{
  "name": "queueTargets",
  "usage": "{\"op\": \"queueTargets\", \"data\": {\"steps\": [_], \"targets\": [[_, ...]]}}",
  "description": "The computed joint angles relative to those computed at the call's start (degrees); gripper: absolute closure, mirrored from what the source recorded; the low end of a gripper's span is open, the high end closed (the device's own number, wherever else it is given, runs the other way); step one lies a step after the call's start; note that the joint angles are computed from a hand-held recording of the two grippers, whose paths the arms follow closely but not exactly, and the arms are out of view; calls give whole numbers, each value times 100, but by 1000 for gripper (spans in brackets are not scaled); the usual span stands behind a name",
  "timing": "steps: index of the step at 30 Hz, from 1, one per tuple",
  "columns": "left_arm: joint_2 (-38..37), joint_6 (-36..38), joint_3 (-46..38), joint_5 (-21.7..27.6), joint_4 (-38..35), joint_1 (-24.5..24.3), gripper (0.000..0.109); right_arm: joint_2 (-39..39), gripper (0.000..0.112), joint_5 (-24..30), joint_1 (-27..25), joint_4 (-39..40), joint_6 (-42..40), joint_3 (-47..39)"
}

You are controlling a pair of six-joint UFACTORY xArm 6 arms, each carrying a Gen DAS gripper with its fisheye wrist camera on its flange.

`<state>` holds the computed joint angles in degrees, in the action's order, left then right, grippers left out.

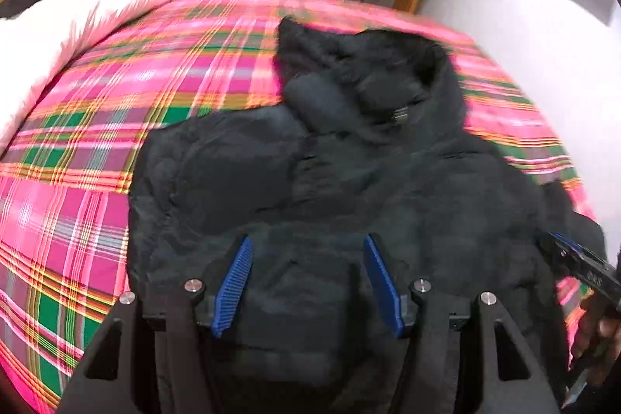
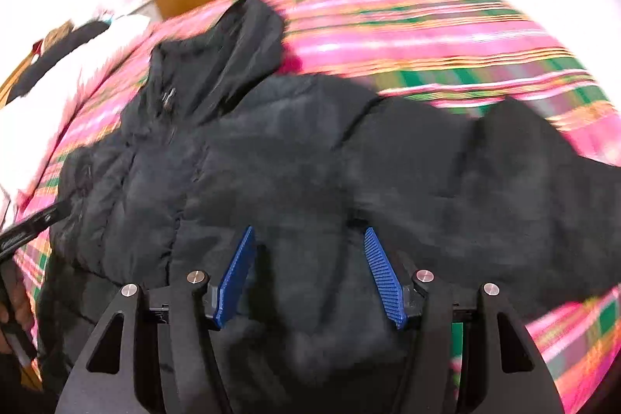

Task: Fold large clothes

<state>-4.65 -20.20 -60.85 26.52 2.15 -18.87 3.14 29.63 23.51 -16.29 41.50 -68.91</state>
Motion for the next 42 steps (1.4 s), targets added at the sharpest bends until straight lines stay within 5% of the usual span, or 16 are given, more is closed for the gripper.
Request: {"op": "queueTargets", "data": {"steps": [14,25,33,34,35,36,42], "targets": [[-488,13,274,-355,367,-540,56,-2180,53,297,-1442,-455,1757,1973],[-296,5,179,-204,343,-574,56,-2066,52,-719,-2830,1412,1213,2803],[-71,23,36,8,412,-642,56,-1792,48,-1365,-3079,1290,1238,2742],[-48,13,17,29,428,-646,56,-1779,54,-1327,-3096,1229,1389,2698],[-31,-14,4,44,449,-645,56,-1787,77,-1284,-3120,1080,1573,2672],[-20,-27,-6,62,447,-641,56,-1807,86,-1314,-3140,1140,1540,2688],[-41,-72,-35,119,327,-562,56,-2212,101,-1396,-2919,584,2207,2619]]}}
